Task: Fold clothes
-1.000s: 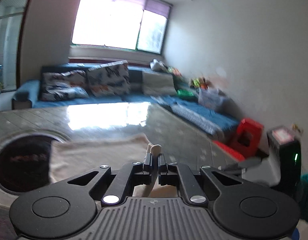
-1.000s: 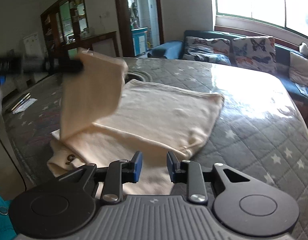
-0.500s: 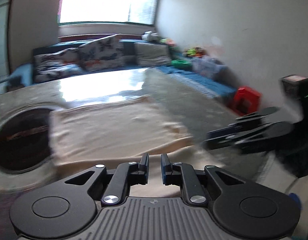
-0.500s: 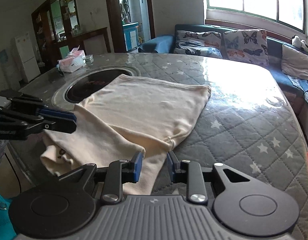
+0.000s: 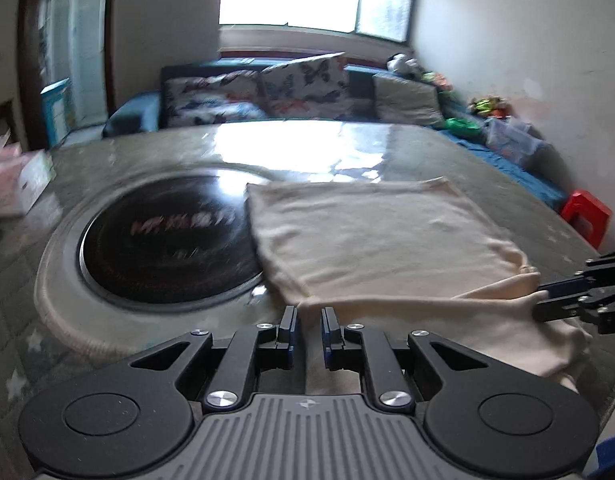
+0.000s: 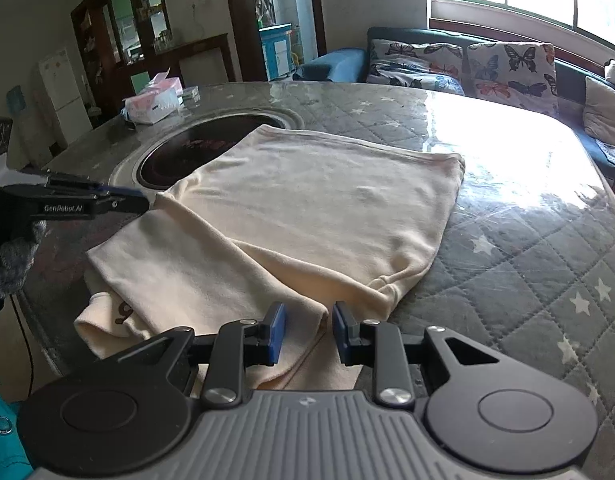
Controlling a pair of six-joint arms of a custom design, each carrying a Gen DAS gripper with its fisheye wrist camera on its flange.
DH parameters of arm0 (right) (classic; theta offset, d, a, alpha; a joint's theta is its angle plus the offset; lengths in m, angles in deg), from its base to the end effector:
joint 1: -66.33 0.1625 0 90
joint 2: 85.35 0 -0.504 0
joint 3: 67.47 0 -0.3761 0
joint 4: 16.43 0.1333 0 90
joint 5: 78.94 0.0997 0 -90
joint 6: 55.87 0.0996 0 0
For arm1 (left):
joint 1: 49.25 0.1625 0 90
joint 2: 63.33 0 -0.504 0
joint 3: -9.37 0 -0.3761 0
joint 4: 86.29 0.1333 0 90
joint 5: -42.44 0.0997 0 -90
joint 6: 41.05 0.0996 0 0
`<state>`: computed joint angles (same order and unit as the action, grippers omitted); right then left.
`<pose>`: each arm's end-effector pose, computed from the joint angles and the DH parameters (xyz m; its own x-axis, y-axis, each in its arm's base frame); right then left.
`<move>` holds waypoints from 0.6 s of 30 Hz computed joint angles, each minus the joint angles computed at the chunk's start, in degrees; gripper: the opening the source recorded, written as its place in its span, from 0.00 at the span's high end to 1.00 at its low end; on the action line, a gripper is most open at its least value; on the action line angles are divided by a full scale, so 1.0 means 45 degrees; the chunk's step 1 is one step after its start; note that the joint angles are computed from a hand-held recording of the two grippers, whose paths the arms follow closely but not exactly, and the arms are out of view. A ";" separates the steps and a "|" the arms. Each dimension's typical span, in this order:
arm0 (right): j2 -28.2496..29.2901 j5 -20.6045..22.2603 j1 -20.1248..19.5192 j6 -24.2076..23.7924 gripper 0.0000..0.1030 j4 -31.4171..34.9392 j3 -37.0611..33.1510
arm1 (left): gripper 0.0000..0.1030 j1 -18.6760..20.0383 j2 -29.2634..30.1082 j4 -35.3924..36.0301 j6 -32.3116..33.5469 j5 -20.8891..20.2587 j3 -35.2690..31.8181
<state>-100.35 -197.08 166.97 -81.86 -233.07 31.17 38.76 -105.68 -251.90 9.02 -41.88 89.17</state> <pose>0.2069 -0.6340 -0.0771 -0.7732 -0.1772 0.6089 -0.5272 0.7133 -0.4619 0.1149 -0.8152 0.2570 -0.6187 0.5855 -0.5237 0.7818 0.5247 -0.3369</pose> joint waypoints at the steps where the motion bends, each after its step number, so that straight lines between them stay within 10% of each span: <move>1: -0.0008 -0.0023 0.0013 -0.0035 0.75 0.0077 -0.0017 | 0.84 -0.0008 -0.0013 0.0007 0.0302 -0.0183 0.0007; 4: 0.0014 -0.0164 0.0053 -0.0119 0.75 0.0224 -0.0121 | 0.70 -0.0018 0.0067 -0.0041 0.0931 -0.0434 -0.0048; 13: -0.0018 -0.0213 0.0094 -0.0255 0.86 0.0293 -0.0191 | 0.70 0.0087 0.0380 0.0757 0.2247 -0.0450 -0.0583; 18: -0.0049 -0.0260 0.0185 -0.0451 0.92 0.0212 -0.0202 | 0.90 0.0178 0.0521 0.0977 0.2687 -0.0648 -0.0852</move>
<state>-100.57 -198.25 167.80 -83.89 -232.12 30.26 39.56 -103.34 -247.51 21.11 -44.80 85.33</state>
